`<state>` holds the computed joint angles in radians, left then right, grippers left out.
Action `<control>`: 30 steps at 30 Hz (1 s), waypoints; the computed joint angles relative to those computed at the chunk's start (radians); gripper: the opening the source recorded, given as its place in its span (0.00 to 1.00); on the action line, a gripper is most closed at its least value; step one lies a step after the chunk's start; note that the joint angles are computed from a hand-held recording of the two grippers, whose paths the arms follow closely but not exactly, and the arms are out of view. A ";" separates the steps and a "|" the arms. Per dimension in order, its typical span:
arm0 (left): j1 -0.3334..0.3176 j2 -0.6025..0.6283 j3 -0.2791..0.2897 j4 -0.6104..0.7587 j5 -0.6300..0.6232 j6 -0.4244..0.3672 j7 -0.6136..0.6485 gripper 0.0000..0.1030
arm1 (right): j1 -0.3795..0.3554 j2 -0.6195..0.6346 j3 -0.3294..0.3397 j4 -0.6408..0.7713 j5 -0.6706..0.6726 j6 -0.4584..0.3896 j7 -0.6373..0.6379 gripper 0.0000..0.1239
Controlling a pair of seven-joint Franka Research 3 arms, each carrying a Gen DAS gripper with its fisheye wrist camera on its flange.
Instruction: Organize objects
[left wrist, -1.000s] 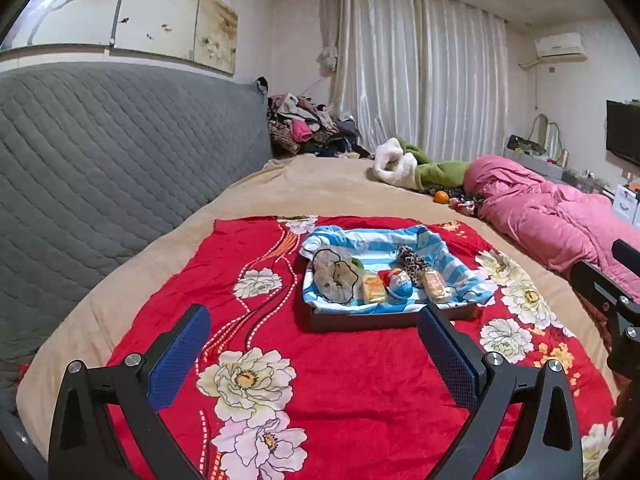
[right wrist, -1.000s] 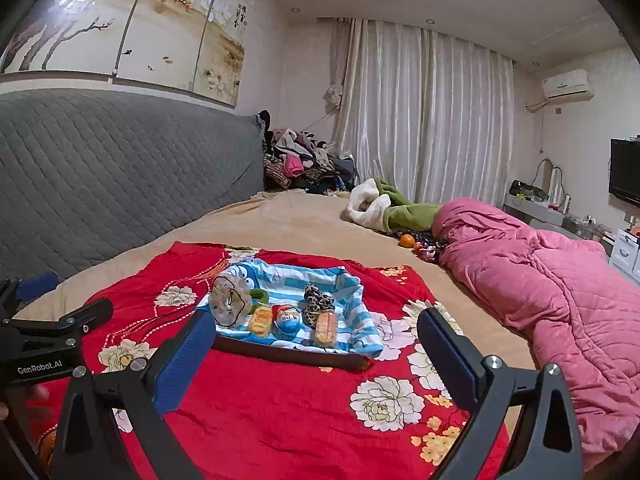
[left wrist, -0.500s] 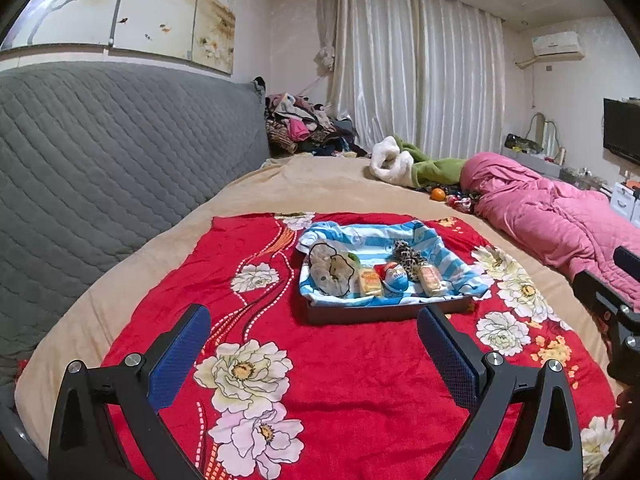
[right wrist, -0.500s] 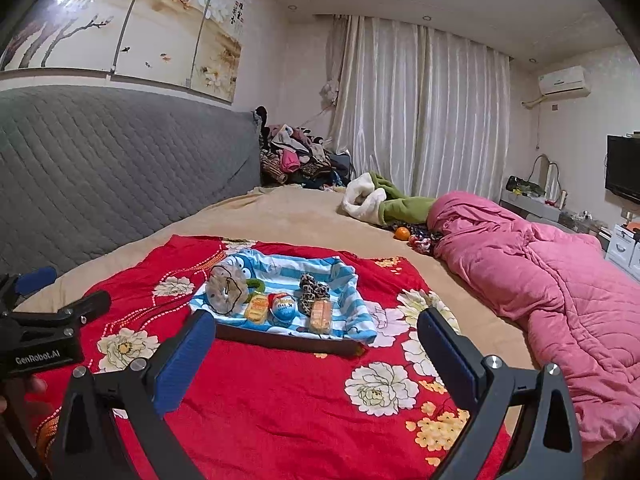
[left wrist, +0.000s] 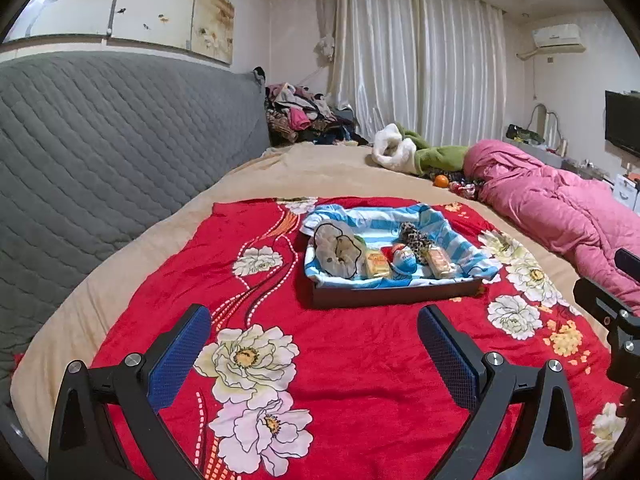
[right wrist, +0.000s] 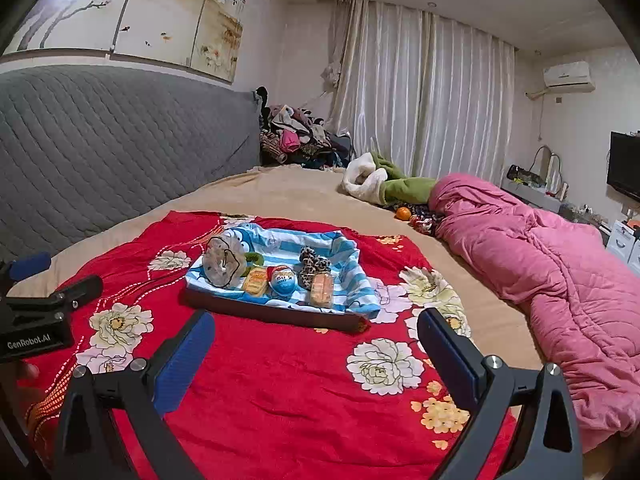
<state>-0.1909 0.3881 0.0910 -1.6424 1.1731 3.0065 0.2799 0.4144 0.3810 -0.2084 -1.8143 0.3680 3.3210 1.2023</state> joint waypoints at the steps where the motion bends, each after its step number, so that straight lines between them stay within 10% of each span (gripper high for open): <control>1: 0.003 0.005 -0.003 0.002 -0.006 0.000 0.007 1.00 | -0.003 0.005 0.004 0.005 0.000 -0.002 0.000 0.82; 30: -0.036 0.127 0.037 0.062 -0.249 0.003 0.216 1.00 | -0.069 0.107 0.042 0.093 -0.063 -0.053 0.081 0.82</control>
<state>-0.2267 0.5146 0.1281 -1.5808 0.9244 3.0099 0.4963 0.3453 0.4881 -0.1668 -1.7208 0.3051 3.2678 1.2829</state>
